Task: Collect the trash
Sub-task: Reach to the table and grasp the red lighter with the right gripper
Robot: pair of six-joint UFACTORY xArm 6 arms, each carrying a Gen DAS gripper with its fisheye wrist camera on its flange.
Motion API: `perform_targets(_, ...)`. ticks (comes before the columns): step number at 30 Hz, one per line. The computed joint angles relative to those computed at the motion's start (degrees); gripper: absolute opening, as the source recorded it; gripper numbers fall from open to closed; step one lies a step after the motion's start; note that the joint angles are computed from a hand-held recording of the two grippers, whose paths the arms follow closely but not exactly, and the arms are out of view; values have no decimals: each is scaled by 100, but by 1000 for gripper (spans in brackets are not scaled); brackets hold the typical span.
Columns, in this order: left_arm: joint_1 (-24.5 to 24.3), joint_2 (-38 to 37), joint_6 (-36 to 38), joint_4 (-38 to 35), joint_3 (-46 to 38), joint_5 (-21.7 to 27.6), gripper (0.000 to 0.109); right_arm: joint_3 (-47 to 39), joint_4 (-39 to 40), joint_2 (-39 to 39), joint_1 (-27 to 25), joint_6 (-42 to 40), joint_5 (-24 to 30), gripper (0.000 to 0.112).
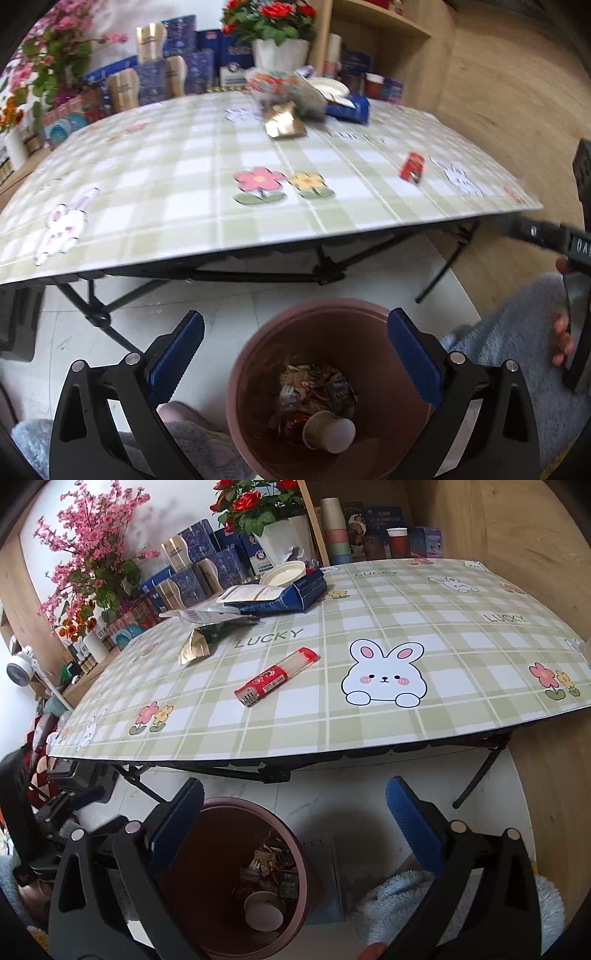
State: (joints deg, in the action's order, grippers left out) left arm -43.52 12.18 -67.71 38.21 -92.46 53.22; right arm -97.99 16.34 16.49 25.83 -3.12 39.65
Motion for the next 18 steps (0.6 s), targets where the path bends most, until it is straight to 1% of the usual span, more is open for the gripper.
perform_targets(3,-41,-136,-435,442,59,229,97,-10,-220,5,51,23,2,97)
perform_targets(7,24,-277,-699,455,195,353,97,81,-202,-64,72,-77,-72,97)
perform_targets(10,52,-335,-835,559,266,359,97,127,-171,-101,65,-86,-141,97)
perform_targets(13,47,-384,-934,699,333,253,97,72,-139,-69,50,-74,-86,97)
perform_targets(18,3,-421,-914,939,359,200,97,20,34,-47,62,-264,-28,97)
